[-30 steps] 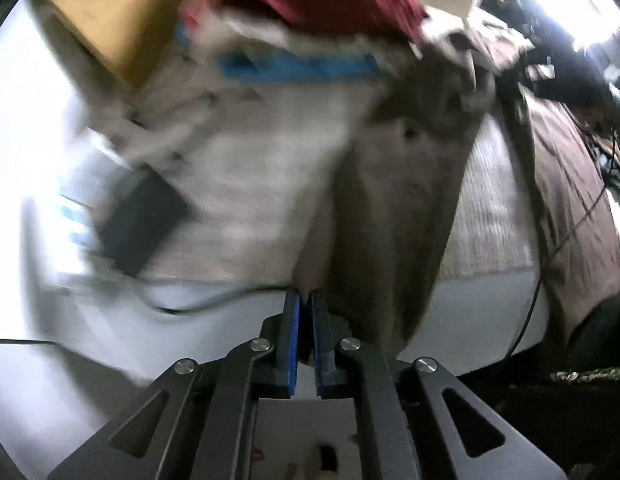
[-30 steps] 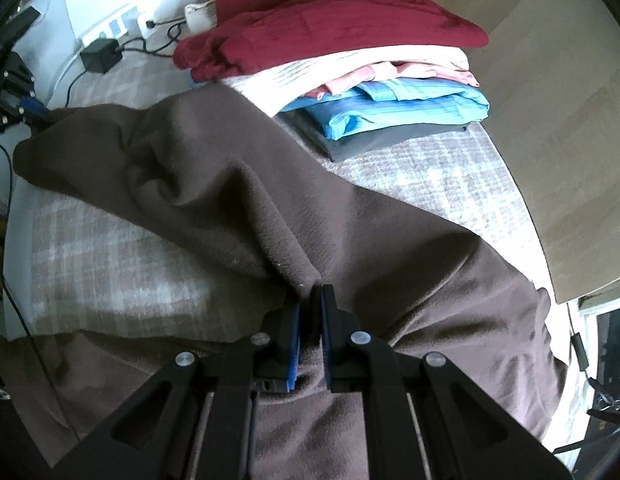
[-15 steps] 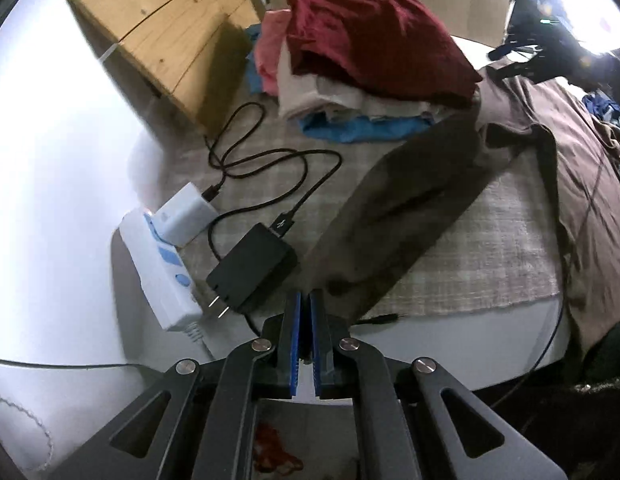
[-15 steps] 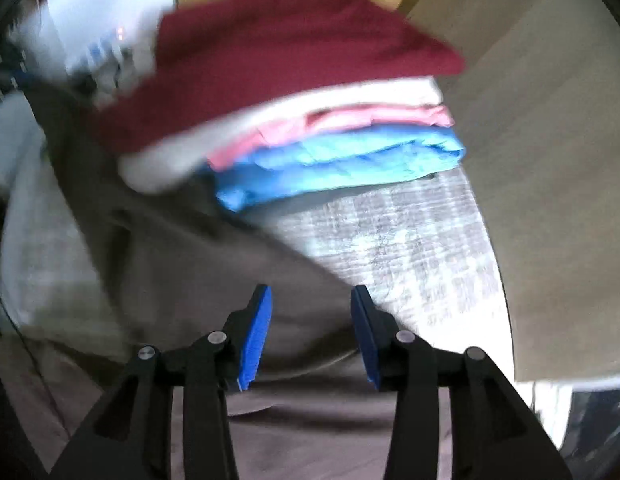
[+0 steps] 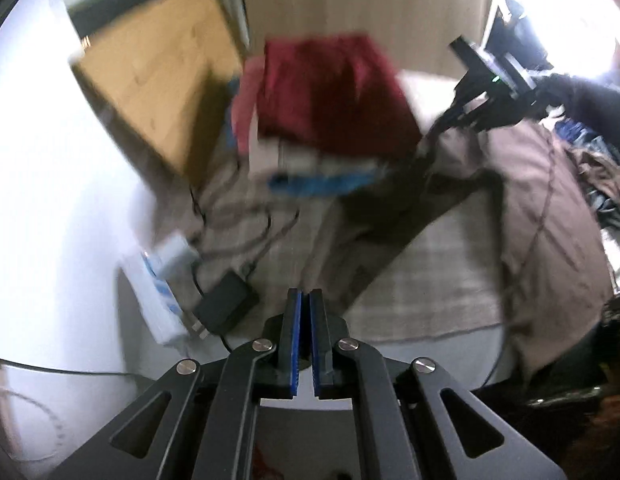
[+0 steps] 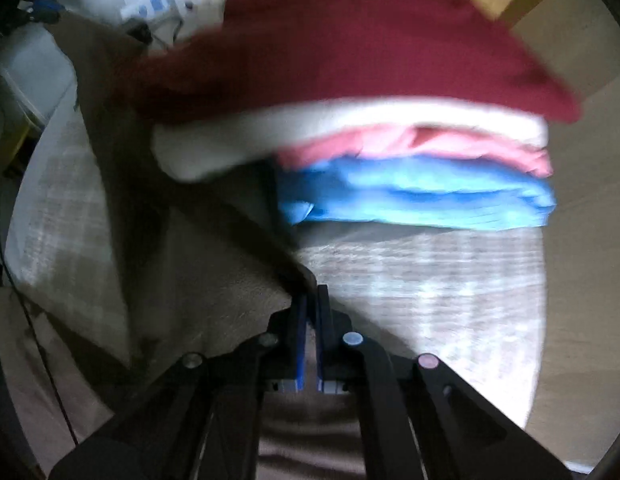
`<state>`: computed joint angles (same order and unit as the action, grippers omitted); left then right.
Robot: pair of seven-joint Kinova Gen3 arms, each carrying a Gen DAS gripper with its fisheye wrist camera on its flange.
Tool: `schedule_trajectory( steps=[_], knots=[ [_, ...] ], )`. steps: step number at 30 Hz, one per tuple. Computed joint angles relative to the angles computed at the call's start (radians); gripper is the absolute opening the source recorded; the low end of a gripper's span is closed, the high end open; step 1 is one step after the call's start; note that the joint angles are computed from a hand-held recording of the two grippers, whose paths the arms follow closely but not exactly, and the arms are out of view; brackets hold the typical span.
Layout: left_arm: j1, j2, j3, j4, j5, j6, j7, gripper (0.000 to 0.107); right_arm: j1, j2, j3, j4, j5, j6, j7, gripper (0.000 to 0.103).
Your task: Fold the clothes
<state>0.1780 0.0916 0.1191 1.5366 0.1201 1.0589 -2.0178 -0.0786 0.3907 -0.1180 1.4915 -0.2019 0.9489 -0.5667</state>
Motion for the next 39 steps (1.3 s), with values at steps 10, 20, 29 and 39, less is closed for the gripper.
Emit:
schedule_trajectory(
  steps=[10, 20, 29, 39],
  knots=[
    [0.000, -0.029, -0.007, -0.120, -0.065, 0.035, 0.031, 0.003, 0.167, -0.096, -0.118, 0.199, -0.190, -0.341, -0.053, 0.003],
    [-0.009, -0.080, -0.002, -0.018, 0.028, -0.016, -0.092, 0.003, 0.094, -0.123, -0.091, 0.256, -0.009, -0.428, -0.292, 0.003],
    [-0.054, -0.327, 0.218, 0.194, -0.032, 0.012, 0.128, 0.003, 0.271, -0.197, -0.125, 0.251, -0.232, -0.210, -0.033, 0.003],
    [0.075, -0.384, 0.541, 0.428, 0.112, 0.090, 0.535, 0.013, 0.180, -0.162, 0.142, 0.235, -0.117, 0.055, 0.207, 0.031]
  ],
)
